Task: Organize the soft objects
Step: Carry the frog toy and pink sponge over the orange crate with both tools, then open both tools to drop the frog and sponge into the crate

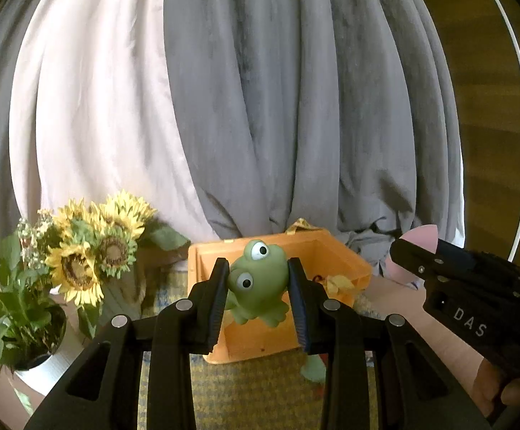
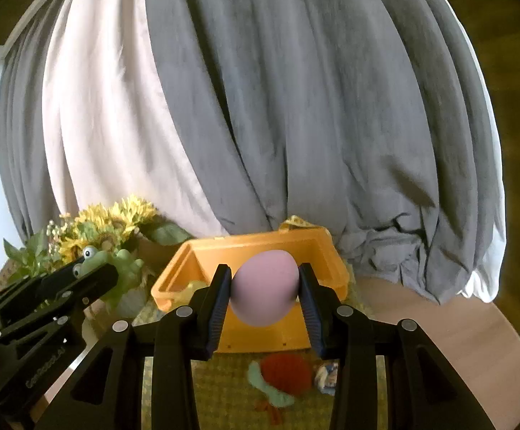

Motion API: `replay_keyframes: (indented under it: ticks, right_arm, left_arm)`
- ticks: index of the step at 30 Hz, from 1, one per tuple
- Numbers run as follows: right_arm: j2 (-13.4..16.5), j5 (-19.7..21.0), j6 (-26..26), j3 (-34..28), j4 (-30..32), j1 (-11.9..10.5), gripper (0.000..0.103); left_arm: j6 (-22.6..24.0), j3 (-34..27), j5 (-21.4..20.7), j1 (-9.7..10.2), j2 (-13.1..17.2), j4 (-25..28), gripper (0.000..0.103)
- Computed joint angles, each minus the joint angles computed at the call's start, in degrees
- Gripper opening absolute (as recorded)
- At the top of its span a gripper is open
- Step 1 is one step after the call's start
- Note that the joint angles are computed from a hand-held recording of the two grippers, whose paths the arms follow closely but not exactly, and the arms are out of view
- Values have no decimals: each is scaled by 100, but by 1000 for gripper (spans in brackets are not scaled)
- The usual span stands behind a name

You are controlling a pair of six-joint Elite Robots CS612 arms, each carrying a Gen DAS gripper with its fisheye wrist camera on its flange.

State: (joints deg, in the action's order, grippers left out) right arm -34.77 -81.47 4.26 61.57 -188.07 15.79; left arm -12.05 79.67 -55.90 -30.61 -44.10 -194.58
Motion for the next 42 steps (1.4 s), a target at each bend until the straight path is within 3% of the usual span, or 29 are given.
replay_keyframes:
  ticks: [17,42]
  right_arm:
    - [503,112,-54,-1081,393,1,39]
    - [1913,223,-359,-3797,2351,18,39]
  left_arm:
    - [208,-708,-3,168,341,120,32]
    - [-87,-1806,-283,486,1000,1145,32]
